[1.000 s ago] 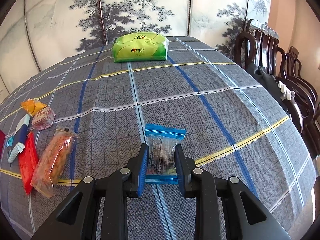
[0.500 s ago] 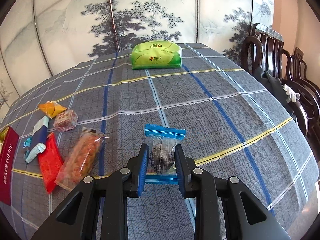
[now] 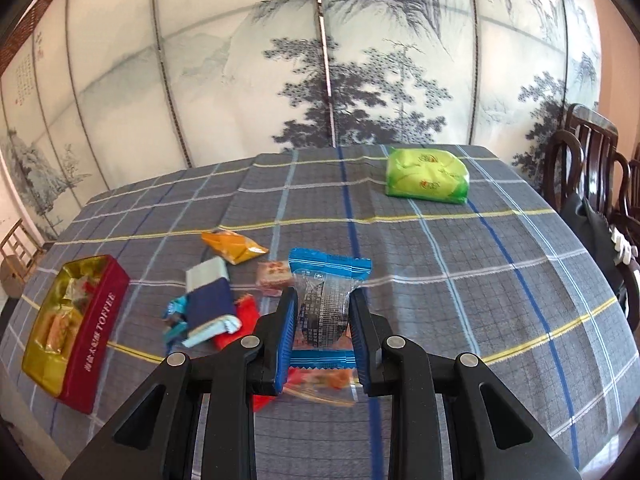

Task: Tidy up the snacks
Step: 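Carry the blue packet into the gold tin and open the right gripper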

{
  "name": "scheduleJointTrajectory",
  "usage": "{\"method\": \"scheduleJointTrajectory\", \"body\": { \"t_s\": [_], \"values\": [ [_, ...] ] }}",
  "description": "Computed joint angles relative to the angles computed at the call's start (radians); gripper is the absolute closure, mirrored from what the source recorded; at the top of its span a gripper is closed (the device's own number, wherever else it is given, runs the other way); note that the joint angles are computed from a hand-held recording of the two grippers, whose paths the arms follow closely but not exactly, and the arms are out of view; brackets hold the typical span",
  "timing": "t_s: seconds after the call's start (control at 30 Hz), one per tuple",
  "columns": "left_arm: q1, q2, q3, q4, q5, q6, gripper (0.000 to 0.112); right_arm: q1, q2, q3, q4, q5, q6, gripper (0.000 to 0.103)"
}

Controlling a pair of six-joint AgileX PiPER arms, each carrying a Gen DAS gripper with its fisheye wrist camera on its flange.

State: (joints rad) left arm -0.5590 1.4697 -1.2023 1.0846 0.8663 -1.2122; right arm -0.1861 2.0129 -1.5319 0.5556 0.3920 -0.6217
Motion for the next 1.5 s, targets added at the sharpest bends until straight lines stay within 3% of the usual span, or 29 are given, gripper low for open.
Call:
{"method": "scheduleJointTrajectory", "body": {
  "t_s": [0.1,0.37,0.67,0.83,1.1,1.27,1.5],
  "values": [
    [0.006,-0.006,0.005,0.003,-0.002,-0.005,0.025,0.024,-0.072,0.068,0.114,0.007,-0.129,0.076],
    [0.036,-0.034,0.034,0.018,-0.005,-0.032,0.025,0.105,-0.178,0.122,0.207,0.090,-0.271,0.076],
    [0.100,-0.074,0.080,0.013,-0.034,-0.043,0.025,0.267,-0.162,0.046,0.120,0.166,-0.163,0.076],
    [0.143,-0.085,0.102,0.005,-0.059,-0.045,0.025,0.452,0.043,-0.220,-0.095,0.170,0.122,0.076],
    [0.248,-0.066,0.140,-0.023,-0.119,-0.043,0.025,0.537,0.206,-0.414,-0.179,0.237,0.232,0.076],
    [0.331,-0.031,0.160,-0.048,-0.156,-0.033,0.025,0.555,0.317,-0.567,-0.210,0.335,0.279,0.076],
    [0.378,0.019,0.169,-0.042,-0.195,-0.033,0.025,0.593,0.524,-0.897,-0.255,0.522,0.350,0.076]
  ]
}}
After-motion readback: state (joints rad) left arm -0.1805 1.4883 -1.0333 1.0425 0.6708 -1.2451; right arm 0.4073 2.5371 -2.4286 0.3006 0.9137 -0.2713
